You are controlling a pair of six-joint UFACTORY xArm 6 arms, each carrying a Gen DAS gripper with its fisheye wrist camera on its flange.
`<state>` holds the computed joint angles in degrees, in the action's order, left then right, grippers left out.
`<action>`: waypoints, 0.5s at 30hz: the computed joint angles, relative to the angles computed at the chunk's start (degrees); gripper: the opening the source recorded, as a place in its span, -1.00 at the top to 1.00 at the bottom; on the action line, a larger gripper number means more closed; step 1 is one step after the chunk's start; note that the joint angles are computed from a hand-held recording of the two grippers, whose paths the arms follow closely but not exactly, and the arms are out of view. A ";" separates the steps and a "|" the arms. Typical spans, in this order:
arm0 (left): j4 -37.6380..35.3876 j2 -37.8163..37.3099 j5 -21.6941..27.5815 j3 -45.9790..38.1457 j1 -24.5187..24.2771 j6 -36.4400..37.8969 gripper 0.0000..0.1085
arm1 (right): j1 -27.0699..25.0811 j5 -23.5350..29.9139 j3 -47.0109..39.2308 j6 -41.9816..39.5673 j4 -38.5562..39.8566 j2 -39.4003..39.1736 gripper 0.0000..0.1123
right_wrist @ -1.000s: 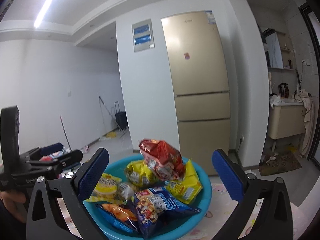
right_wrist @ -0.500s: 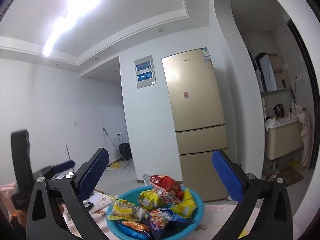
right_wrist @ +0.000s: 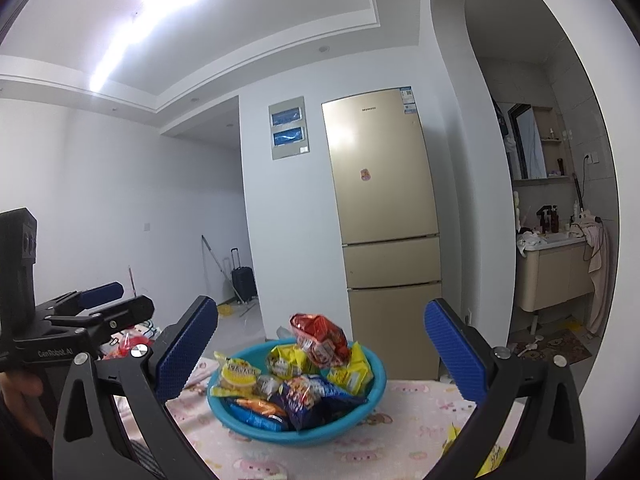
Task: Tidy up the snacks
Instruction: 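Withdraw both open tools from the basin toward the remaining snacks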
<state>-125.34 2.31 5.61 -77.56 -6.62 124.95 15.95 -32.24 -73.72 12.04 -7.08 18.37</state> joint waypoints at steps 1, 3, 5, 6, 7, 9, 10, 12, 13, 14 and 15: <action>-0.21 -0.34 0.11 0.69 0.10 0.06 -0.90 | 0.19 -0.47 0.95 -0.51 0.69 -0.45 -0.83; 0.11 -1.29 0.76 2.72 0.27 -0.35 -0.90 | 0.70 -1.94 3.11 -1.96 1.94 -1.51 -0.83; -0.69 -1.47 0.78 3.68 0.16 0.87 -0.90 | 1.62 -3.32 5.17 -4.93 4.33 -2.48 -0.83; -1.30 -1.57 0.62 4.21 0.00 1.96 -0.90 | 2.11 -3.79 5.99 -6.57 5.52 -2.86 -0.83; -1.43 -1.59 0.47 4.59 -0.14 2.57 -0.90 | 2.61 -4.25 6.82 -8.30 6.69 -3.17 -0.83; -1.03 -1.30 -0.65 5.07 -0.80 3.67 -0.90 | 3.54 -4.54 7.95 -11.60 8.89 -3.52 -0.83; -2.89 -1.18 -0.78 5.04 -0.97 6.01 -0.90 | 3.97 -5.03 8.59 -13.57 10.21 -3.56 -0.83; -6.06 -1.34 -0.23 5.84 -0.94 10.15 -0.90 | 4.75 -6.72 9.68 -16.88 12.84 -3.16 -0.83; -6.79 -1.19 -0.22 6.05 -1.02 11.14 -0.90 | 4.81 -7.36 10.29 -17.52 13.12 -2.83 -0.83; -7.50 -1.02 -0.13 6.25 -1.05 11.99 -0.90 | 4.55 -7.70 10.77 -17.07 12.43 -2.56 -0.83; -8.14 -0.76 -0.04 6.51 -1.12 12.78 -0.90 | 4.27 -8.03 11.28 -16.23 11.48 -2.24 -0.83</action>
